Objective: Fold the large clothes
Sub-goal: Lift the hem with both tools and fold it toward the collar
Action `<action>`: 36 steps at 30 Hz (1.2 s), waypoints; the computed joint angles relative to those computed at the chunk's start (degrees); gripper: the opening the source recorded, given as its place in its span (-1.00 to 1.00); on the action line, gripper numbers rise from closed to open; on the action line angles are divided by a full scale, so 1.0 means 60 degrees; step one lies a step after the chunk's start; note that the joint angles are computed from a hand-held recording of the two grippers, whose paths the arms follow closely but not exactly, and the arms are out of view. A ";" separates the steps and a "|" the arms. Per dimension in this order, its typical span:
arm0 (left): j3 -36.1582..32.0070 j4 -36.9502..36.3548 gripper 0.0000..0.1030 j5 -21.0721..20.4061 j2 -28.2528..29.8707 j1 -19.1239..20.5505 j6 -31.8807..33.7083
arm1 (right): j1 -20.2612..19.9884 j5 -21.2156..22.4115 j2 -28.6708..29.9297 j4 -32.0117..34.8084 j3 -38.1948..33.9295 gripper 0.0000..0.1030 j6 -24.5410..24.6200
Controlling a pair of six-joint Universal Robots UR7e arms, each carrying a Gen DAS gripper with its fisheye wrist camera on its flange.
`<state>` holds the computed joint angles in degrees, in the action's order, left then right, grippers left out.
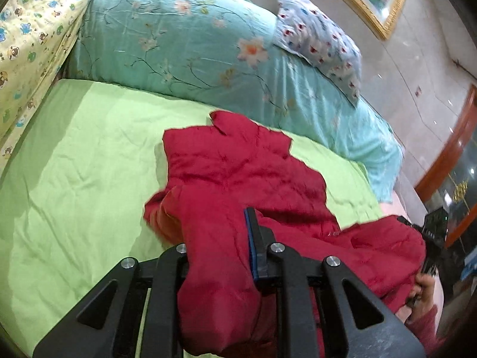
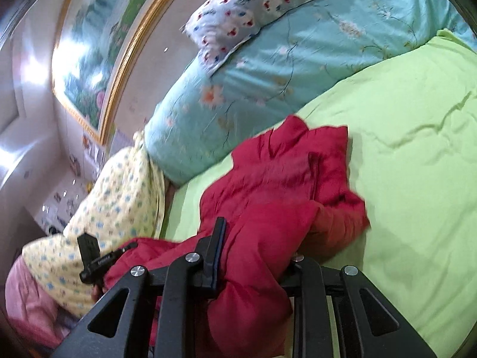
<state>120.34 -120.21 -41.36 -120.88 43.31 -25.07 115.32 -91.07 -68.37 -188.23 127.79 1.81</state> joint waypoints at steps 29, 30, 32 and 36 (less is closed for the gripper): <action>-0.2549 -0.4766 -0.60 -0.0463 0.5072 0.3461 0.2590 | -0.0941 -0.0821 0.3458 -0.0052 -0.4145 -0.46 0.1479; -0.2713 -0.4816 -0.60 -0.0496 0.5297 0.3620 0.2604 | -0.0971 -0.0931 0.3623 -0.0008 -0.4333 -0.46 0.1550; -0.3040 -0.4903 -0.60 -0.0536 0.5757 0.3912 0.2608 | -0.1040 -0.1127 0.3958 0.0106 -0.4713 -0.45 0.1729; -0.3621 -0.5127 -0.59 -0.0496 0.6607 0.4340 0.2773 | -0.1231 -0.1315 0.4575 0.0210 -0.5378 -0.45 0.2077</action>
<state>98.61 -150.98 -44.34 -81.24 69.35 -8.44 107.93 -98.96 -40.92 -186.97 95.52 14.27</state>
